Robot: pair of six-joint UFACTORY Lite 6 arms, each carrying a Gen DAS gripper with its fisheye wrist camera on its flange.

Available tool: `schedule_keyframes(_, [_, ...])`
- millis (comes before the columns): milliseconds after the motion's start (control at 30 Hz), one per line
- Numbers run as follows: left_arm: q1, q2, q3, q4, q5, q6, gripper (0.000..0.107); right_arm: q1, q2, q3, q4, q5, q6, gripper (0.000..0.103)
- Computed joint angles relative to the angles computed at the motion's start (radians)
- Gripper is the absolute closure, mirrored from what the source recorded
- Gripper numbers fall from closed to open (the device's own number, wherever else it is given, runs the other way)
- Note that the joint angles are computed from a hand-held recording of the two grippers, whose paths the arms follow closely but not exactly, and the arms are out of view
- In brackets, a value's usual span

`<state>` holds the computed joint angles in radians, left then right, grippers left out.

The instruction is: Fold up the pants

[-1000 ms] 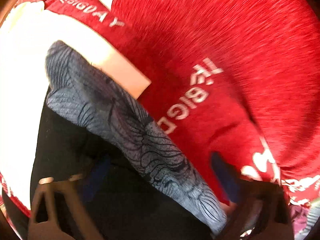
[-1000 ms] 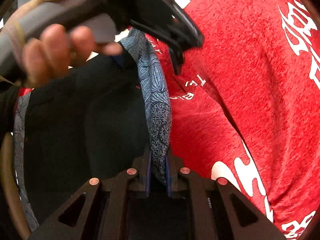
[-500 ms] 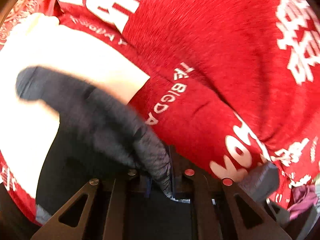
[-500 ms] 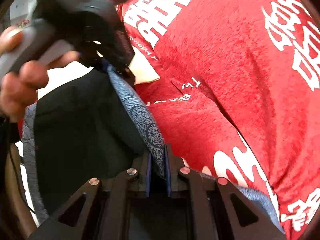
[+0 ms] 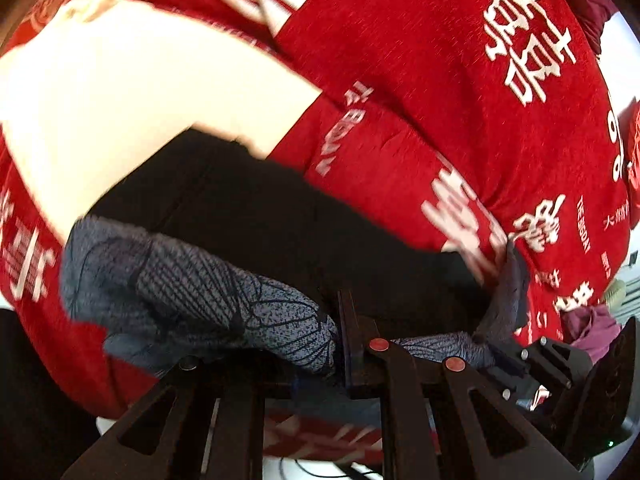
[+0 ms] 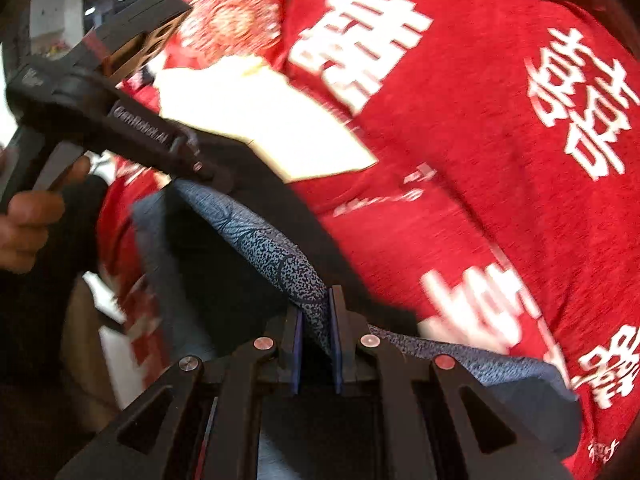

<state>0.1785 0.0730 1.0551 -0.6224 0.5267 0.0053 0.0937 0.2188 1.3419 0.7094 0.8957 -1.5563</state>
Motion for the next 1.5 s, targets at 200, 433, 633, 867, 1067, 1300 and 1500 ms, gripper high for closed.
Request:
schedule_keyframes(200, [0.092, 0.026, -0.201, -0.31, -0.001, 0.443, 0.09, 0.1, -0.241, -0.41, -0.052, -0.169, 0.022, 0.09])
schedule_keyframes(433, [0.182, -0.046, -0.261, -0.337, 0.107, 0.487, 0.074, 0.129, -0.266, -0.54, -0.003, -0.312, 0.095, 0.086])
schedule_keyframes(633, [0.332, -0.22, -0.324, -0.135, 0.183, 0.401, 0.063, 0.161, -0.413, -0.579, -0.128, -0.279, 0.258, 0.054])
schedule_keyframes(867, [0.256, -0.236, -0.178, -0.021, 0.175, 0.299, 0.063, 0.036, -0.396, -0.389, 0.09, -0.057, 0.264, 0.023])
schedule_keyframes(1067, [-0.055, 0.067, 0.01, 0.202, 0.057, 0.05, 0.063, 0.165, -0.106, -0.25, -0.076, -0.29, 0.665, 0.024])
schedule_keyframes(1300, [-0.002, -0.007, -0.125, 0.186, 0.048, 0.095, 0.063, 0.058, -0.217, -0.462, -0.223, -0.375, 0.664, 0.024])
schedule_keyframes(1500, [-0.111, 0.025, 0.021, 0.279, 0.107, -0.023, 0.063, -0.074, -0.234, -0.352, -0.158, -0.302, 0.708, 0.02])
